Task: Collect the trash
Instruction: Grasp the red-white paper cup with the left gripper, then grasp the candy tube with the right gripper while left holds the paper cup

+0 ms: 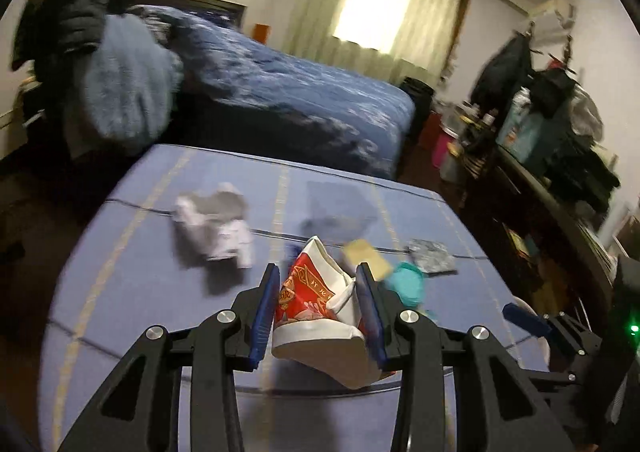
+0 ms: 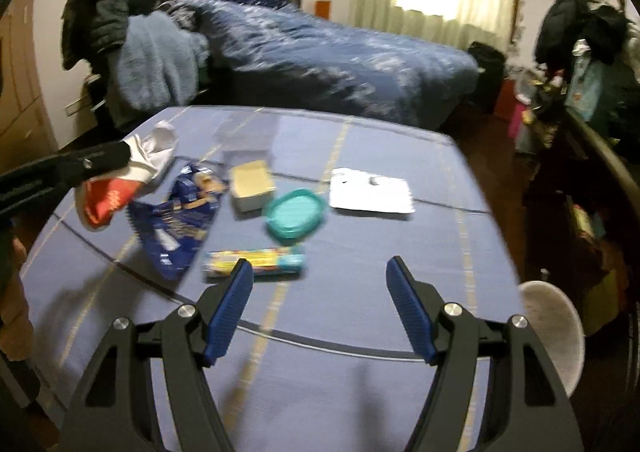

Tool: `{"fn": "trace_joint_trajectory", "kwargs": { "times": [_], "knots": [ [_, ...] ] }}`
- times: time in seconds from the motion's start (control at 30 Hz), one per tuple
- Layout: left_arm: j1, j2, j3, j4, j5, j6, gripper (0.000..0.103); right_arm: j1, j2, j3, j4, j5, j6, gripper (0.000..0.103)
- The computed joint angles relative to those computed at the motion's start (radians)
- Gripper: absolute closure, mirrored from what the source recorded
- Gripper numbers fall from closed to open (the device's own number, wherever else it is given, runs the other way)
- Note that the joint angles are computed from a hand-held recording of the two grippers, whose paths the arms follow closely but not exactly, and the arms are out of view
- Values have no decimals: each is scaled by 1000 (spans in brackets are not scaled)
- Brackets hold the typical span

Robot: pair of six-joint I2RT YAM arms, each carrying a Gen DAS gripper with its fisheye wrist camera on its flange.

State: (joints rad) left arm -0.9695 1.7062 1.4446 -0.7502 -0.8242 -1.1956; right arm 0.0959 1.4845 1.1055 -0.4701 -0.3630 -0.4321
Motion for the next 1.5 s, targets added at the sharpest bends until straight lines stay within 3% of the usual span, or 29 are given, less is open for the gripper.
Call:
{"fn": "trace_joint_trajectory", "kwargs": {
  "times": [0.1,0.2,0.53,0.57,0.63,1.5],
  "knots": [
    [-6,-47,-45,-30,-24,-48,63,62,59,38,-41,11,31,31],
    [-11,-87,-89,-34,-34,-71,63,105,91,30,9,54,54,3],
    [-15,-146,-165,1,-36,-85,63,131,246,145,-42,109,85,4],
    [-15,-146,-166,2,-34,-83,63,129,242,141,-36,107,80,7],
    [-17,-142,-162,2,-32,-86,63,129,223,131,-38,96,65,22],
    [-100,-14,53,-168,-94,-94,63,-53,-39,-37,-75,7,3,22]
  ]
}}
